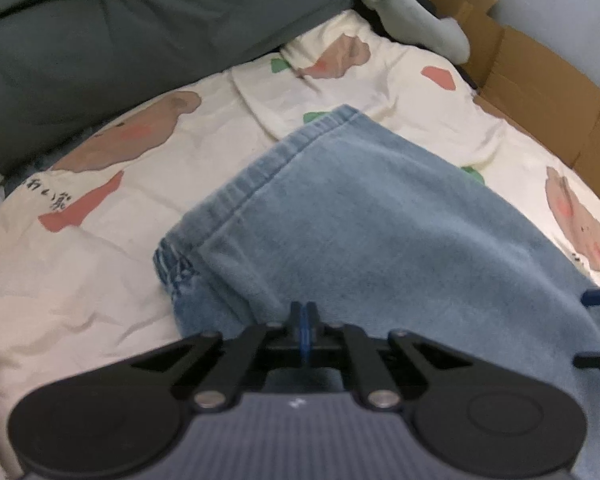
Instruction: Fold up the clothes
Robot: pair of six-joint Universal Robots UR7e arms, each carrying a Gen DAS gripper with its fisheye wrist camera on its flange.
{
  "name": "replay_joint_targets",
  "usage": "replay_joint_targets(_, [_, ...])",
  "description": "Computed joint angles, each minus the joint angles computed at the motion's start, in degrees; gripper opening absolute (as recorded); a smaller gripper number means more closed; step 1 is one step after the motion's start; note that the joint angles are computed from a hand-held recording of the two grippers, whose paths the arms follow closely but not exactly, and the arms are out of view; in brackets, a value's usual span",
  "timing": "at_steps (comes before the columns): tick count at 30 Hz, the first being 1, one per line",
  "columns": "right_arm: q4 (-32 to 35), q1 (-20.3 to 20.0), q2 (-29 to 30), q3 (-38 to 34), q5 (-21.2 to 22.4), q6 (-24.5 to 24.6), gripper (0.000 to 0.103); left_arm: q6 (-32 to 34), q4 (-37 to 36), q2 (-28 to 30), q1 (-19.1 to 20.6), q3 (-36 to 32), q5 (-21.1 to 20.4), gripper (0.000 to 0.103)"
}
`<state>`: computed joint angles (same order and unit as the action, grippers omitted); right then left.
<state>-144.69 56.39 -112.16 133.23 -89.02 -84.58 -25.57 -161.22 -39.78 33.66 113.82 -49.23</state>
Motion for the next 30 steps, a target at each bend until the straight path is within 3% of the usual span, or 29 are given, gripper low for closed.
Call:
replay_joint_targets(6, [2.13, -7.05, -5.18, 0.80, 2.47, -3.69, 0.076, -5.34, 5.76, -0.59, -0.94, -2.21, 0.31, 0.003])
replay_joint_targets(14, [6.88, -17.40, -11.84, 0.66, 9.19, -8.55, 0.076, -3.40, 5.75, 0.36, -2.71, -5.22, -1.74, 0.004])
replay_joint_targets(20, [9.94, -22.77, -15.01, 0.73, 12.23, -14.25, 0.078, -0.95, 3.13, 3.60, -2.94, -8.05, -6.46, 0.004])
replay_joint_targets(27, [14.05, -30.78, -18.97, 0.38, 16.95, -17.66, 0.078, 3.00, 0.79, 8.24, -3.16, -11.68, -12.19, 0.004])
replay_joint_targets(30, [15.34, -32.48, -20.01, -0.12, 17.54, -18.25, 0.077, 4.41, 0.61, 10.33, -3.31, -13.39, -13.95, 0.004])
